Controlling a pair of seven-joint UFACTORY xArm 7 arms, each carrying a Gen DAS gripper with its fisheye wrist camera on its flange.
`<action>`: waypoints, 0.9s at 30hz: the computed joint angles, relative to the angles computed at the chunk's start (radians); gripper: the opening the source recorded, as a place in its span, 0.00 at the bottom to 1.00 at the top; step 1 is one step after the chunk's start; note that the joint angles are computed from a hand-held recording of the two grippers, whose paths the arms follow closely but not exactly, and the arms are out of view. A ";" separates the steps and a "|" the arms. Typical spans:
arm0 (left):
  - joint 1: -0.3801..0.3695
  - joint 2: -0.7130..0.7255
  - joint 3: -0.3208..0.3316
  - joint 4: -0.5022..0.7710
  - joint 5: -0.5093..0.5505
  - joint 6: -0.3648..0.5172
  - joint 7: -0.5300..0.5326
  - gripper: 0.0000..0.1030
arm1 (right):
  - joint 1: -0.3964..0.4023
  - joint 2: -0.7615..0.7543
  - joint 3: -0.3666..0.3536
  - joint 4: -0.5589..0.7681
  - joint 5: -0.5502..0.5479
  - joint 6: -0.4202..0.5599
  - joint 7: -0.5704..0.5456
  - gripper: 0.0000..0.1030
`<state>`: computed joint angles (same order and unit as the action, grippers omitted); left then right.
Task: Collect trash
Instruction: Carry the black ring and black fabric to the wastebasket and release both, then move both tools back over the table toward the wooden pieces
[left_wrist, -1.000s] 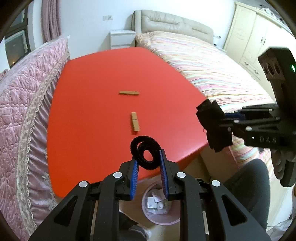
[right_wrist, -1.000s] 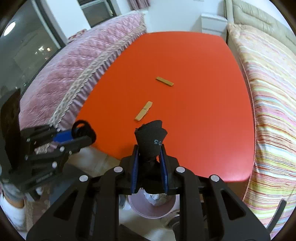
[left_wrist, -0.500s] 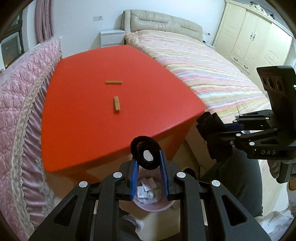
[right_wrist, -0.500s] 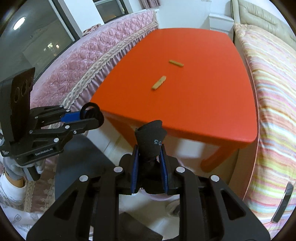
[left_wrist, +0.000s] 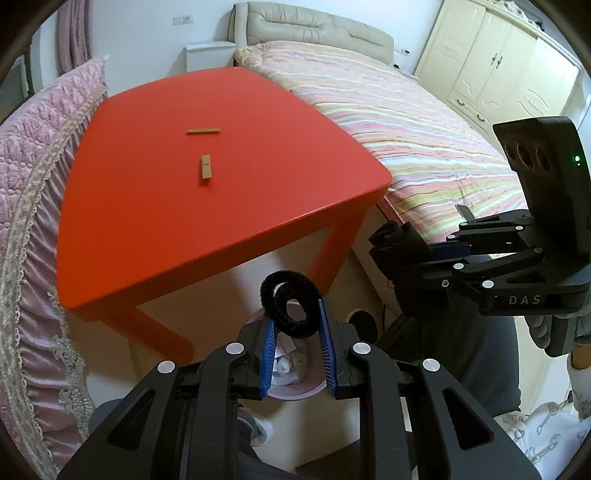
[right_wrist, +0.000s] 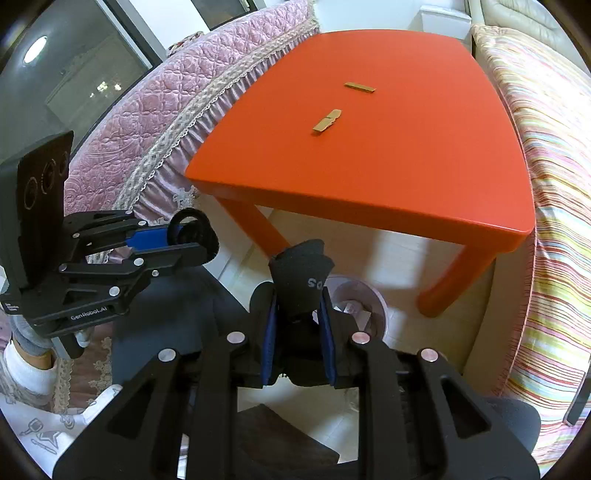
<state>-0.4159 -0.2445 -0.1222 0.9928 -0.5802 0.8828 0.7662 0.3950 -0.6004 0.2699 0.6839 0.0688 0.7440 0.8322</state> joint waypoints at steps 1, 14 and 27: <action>0.000 0.001 -0.001 0.000 0.002 0.000 -0.001 0.21 | 0.002 0.000 -0.002 -0.001 0.003 -0.003 -0.001 0.21; 0.009 0.011 -0.001 -0.008 -0.002 -0.029 -0.030 0.84 | -0.029 -0.035 0.011 -0.026 -0.017 0.001 0.053 0.85; 0.017 0.019 -0.001 -0.004 0.045 -0.098 -0.088 0.93 | -0.034 -0.054 0.012 -0.044 -0.036 -0.003 0.085 0.94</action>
<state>-0.3989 -0.2257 -0.1235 0.9885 -0.5354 0.7848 0.6779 0.3612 -0.6543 0.2816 0.6400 0.0327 0.7414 0.9169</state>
